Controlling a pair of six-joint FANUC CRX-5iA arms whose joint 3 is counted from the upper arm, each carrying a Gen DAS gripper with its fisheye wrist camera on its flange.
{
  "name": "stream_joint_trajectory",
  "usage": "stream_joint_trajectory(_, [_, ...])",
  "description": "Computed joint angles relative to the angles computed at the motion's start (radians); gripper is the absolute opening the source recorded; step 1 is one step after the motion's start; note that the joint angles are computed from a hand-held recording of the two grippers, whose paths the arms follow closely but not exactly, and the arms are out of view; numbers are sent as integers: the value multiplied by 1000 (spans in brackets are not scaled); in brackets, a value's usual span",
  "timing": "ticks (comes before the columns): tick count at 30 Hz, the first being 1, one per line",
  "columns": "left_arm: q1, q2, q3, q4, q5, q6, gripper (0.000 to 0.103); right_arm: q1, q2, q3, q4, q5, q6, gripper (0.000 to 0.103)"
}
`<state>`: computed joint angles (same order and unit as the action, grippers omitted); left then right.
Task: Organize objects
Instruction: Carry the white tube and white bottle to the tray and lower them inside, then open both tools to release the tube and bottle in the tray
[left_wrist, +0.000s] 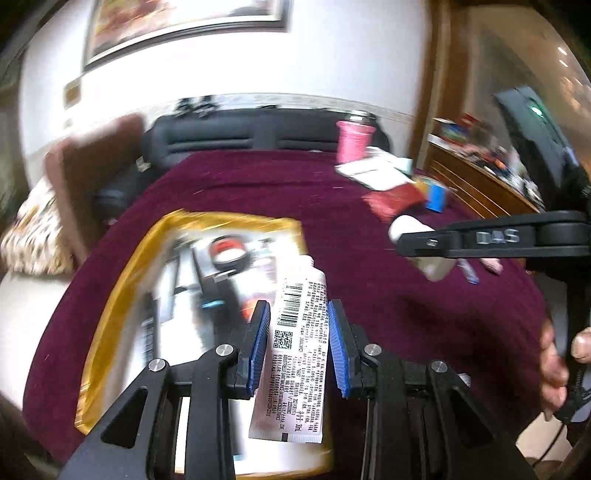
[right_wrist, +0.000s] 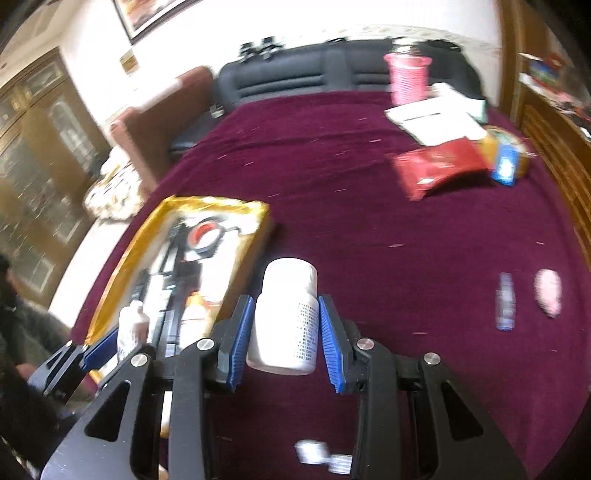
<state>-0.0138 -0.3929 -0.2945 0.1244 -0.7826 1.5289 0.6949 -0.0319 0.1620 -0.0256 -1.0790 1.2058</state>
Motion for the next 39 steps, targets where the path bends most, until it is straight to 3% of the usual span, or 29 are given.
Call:
stream_joint_trajectory(5, [147,-53,-81,63,-22,-34,27,46,83,81,-86,-45,48,34])
stream_joint_trajectory(12, [241,-46,-136,136,-32,-97,27,98,174,146,-125,-105,73,34])
stream_joint_trajectory(23, [247,-36,-157,159,-27,-125,29,145,259,189,7,-66,18,34])
stream_joint_trajectory(28, [240,-44,-163,174,-19,-119,48,143,289,204,22,-51,3,34])
stream_joint_trajectory(30, [228,-52,-155,144,-12,-97,60,134,289,207,-1,-53,-3,34])
stream_joint_trajectory(39, [166,-68,-90,-27,-3,52,62,124,224,146,5,0,-25,40])
